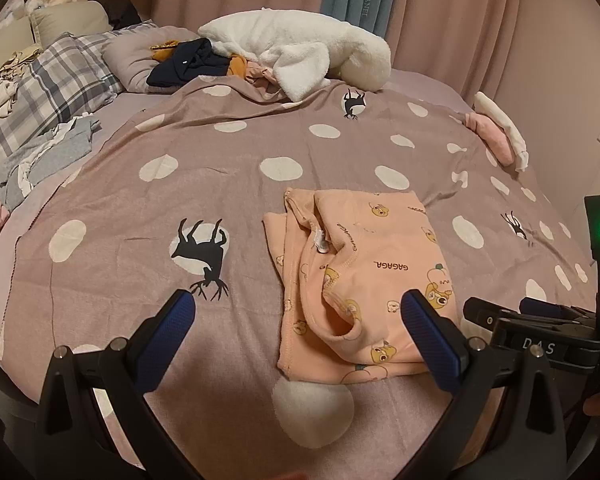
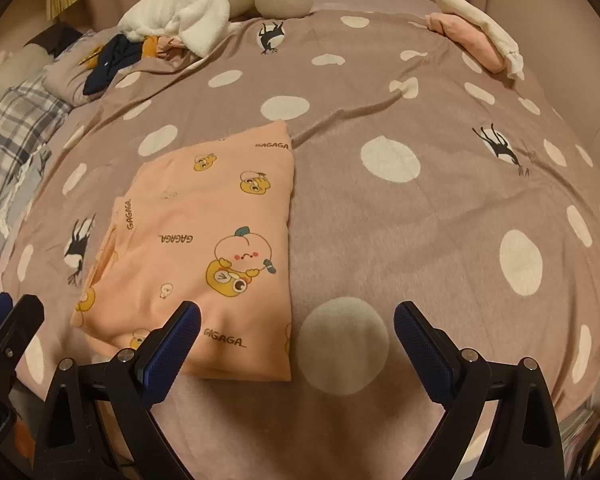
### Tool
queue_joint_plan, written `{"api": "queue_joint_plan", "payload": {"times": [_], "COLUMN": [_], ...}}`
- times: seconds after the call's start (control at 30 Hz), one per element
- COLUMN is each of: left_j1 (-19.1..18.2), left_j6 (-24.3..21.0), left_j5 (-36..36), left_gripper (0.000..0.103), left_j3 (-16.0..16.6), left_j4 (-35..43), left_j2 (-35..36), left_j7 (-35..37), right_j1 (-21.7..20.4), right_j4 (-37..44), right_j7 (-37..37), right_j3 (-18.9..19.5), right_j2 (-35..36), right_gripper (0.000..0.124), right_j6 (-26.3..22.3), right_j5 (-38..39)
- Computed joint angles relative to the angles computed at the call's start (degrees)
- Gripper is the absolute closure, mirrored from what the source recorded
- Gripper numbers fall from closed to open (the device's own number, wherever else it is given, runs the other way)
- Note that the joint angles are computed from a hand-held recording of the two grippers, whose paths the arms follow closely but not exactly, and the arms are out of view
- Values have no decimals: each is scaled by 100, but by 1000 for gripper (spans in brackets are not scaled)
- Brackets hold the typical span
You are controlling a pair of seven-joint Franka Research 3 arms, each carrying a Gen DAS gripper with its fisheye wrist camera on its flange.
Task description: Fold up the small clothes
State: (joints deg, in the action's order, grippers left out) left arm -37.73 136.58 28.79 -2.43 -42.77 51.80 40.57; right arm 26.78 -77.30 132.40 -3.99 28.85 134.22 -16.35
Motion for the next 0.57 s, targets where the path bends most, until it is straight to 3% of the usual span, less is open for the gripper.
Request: {"api": "queue_joint_plan", "payload": {"times": [0.23, 0.57], "left_j1": [-8, -16], "left_j6": [-120, 404], "left_j5": [-35, 323], "left_gripper": [0, 0], "left_j3": [-4, 127], "left_j4": [166, -525], "left_j2": [102, -287], "left_j7": [106, -410], "right_j1": [6, 25], "right_j4": [71, 112], "right_j7": [-13, -2], "right_j3": [0, -18], "right_j2": [41, 68], "right_gripper": [27, 27], "right_j6": [-87, -133], "right_j5": [-2, -28]}}
